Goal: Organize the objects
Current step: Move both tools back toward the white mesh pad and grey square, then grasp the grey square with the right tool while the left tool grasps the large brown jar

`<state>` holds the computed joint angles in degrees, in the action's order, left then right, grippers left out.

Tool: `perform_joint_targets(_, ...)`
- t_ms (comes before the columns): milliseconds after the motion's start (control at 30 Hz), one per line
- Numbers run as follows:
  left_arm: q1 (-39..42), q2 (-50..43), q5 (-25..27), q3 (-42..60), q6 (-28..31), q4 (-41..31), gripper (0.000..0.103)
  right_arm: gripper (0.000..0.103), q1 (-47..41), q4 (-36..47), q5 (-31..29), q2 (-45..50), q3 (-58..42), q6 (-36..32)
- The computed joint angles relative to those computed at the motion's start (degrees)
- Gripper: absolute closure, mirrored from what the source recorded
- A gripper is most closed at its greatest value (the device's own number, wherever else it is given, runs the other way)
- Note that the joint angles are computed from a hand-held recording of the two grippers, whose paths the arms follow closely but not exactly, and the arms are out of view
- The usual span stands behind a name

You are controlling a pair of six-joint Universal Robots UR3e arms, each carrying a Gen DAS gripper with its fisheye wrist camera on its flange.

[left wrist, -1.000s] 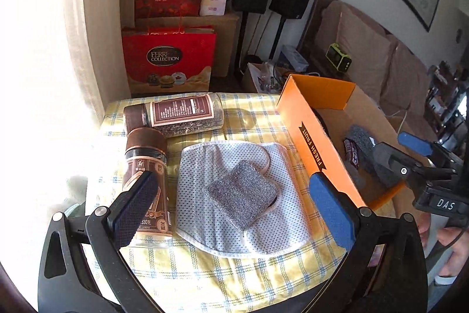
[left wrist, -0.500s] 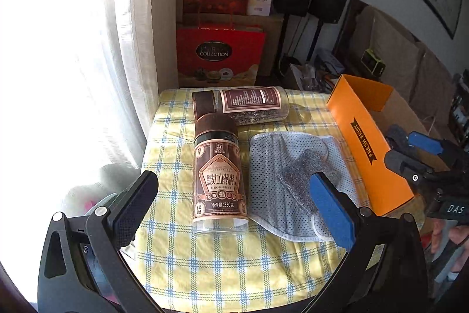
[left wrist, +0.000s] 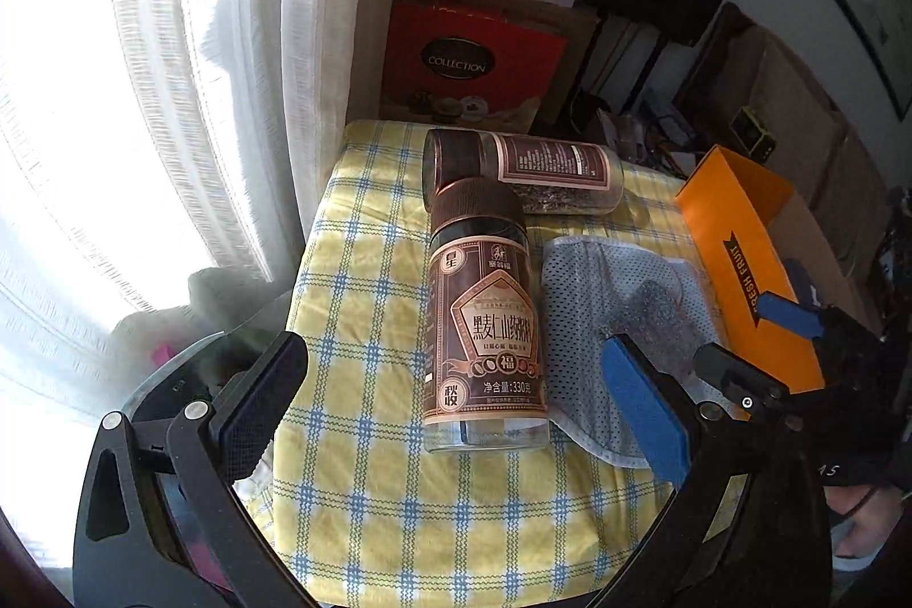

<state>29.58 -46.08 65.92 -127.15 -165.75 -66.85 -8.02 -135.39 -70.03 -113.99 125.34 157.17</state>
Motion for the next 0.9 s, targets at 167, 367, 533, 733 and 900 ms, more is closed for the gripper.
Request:
perform_joint_targets(167, -4.3, -9.87, 1.64, -0.58, -4.87, 8.69, 0.0, 0.005, 1.51, -2.15, -0.58, 5.43, -0.22, 0.06)
perform_joint_targets(367, -11.29, -21.1, 6.11, 0.39, -9.29, 17.88, 0.0, 0.005, 3.82, -6.07, -3.34, 11.29, -0.34, 0.99)
perform_joint_targets(533, -15.99, -27.9, 9.13, 2.22, -11.34, 21.69, 0.0, 0.005, 4.44, -7.75, -4.88, 15.31, -0.55, 0.86)
perform_joint_targets(733, -18.76, -32.33, 10.85, 1.83, -13.44, 25.56, 0.003, 0.012, 4.55, -9.7, -5.71, 17.07, 0.39, 0.66)
perform_joint_targets(900, -17.91, -32.92, 9.59, 0.21, -13.0, 26.51, 0.041, 0.028, 2.95, -7.22, -3.57, 14.61, 0.87, -0.76)
